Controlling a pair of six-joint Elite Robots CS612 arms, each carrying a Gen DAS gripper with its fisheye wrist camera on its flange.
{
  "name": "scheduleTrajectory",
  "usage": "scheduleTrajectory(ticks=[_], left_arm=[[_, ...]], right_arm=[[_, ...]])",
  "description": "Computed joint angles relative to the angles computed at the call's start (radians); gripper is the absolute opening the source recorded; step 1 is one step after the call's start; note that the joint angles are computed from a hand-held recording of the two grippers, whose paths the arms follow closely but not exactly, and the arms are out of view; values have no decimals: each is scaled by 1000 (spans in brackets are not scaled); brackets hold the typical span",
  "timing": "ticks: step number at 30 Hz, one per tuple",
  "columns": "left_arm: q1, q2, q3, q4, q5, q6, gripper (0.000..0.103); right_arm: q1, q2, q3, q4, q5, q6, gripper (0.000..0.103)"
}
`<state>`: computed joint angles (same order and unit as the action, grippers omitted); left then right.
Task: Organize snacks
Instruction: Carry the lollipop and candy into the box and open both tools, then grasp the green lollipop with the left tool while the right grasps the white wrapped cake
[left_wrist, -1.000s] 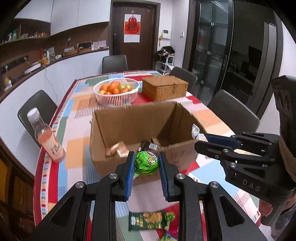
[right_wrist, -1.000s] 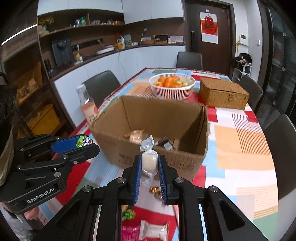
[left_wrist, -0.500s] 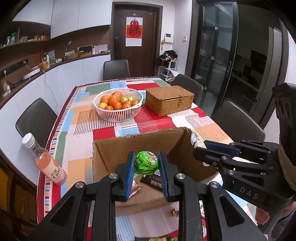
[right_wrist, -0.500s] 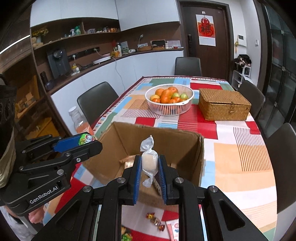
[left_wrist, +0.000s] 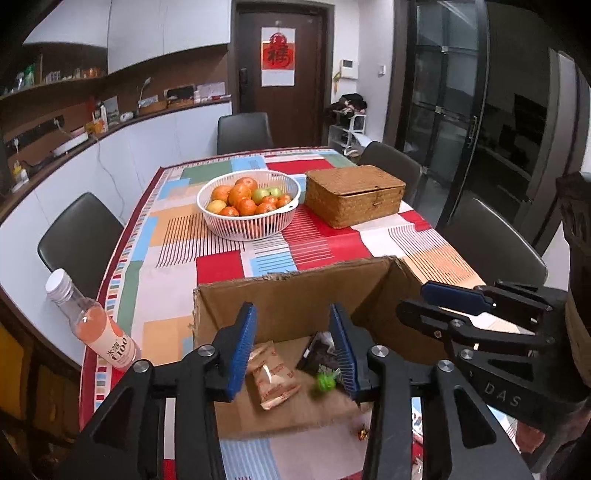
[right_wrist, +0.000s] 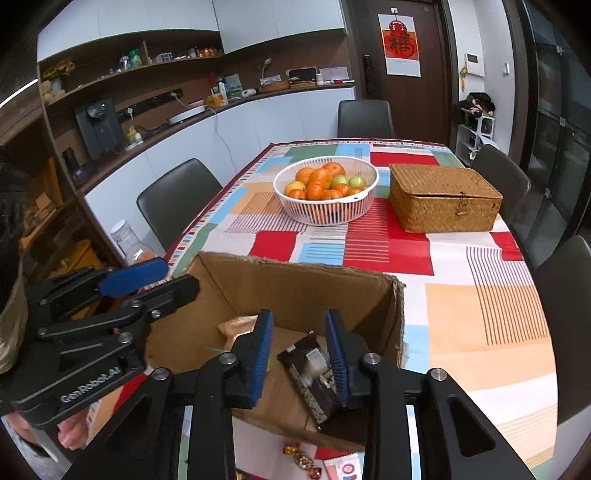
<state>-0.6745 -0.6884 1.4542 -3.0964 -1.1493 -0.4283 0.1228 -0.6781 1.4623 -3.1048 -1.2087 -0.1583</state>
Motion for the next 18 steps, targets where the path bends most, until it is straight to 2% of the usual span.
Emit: scheduleTrajectory(ticks=[4,10,14,18], left_arm=[[-21,-20,51,-42,10,29,43],[-54,-42,113,-88,26,56,46],[-72,-53,143,-103,19,55,47],[-88,-59,170,-107,15,36,50]], right_arm=[[-5,-23,58,-51,10,-16,31],[-12,-58,151,-122,6,-59,37],[-20,-76,195,-123,10,-87,37],[-26,-86,229,-121,0,-106,43]])
